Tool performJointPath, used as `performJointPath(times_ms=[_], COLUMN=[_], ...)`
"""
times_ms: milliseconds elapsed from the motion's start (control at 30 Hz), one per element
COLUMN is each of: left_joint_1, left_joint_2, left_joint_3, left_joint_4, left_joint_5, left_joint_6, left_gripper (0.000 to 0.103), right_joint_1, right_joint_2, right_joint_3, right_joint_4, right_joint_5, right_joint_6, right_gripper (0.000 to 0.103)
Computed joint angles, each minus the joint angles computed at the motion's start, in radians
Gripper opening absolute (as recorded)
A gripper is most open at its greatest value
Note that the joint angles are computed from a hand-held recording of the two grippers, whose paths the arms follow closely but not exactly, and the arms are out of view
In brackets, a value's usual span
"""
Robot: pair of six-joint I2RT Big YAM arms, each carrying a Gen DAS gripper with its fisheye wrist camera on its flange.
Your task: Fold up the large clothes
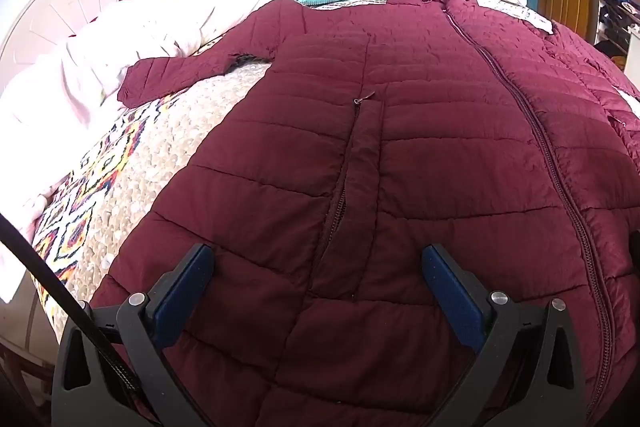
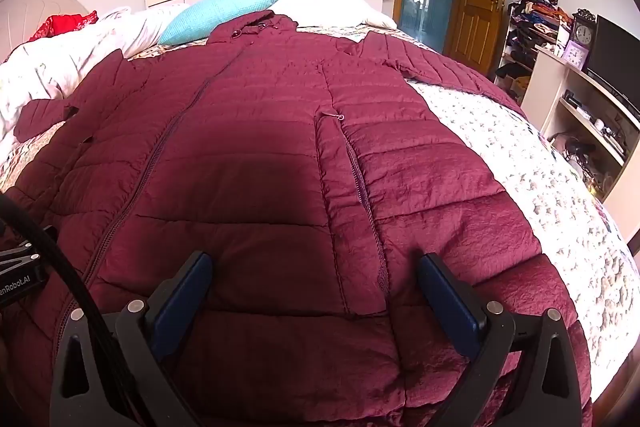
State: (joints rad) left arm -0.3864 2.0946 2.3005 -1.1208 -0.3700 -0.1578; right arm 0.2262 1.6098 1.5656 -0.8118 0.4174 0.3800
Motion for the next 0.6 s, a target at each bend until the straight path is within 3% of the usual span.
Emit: performJointPath(times_ms=[600], left_joint_1=[0.002], left_joint_2=[0.001], left_joint_3=[0.004], left_joint_4=[0.0], left_joint_5=[0.003], left_joint_6=[0.001], left_gripper=[0.103], right_joint_1=[-0.003], right_joint_2=[-0.001], right_joint_3=[0.001], right_joint_4=[-0.001], right_joint_5=[-0.003], right_joint_6=[-0.002], right_gripper=[0.103])
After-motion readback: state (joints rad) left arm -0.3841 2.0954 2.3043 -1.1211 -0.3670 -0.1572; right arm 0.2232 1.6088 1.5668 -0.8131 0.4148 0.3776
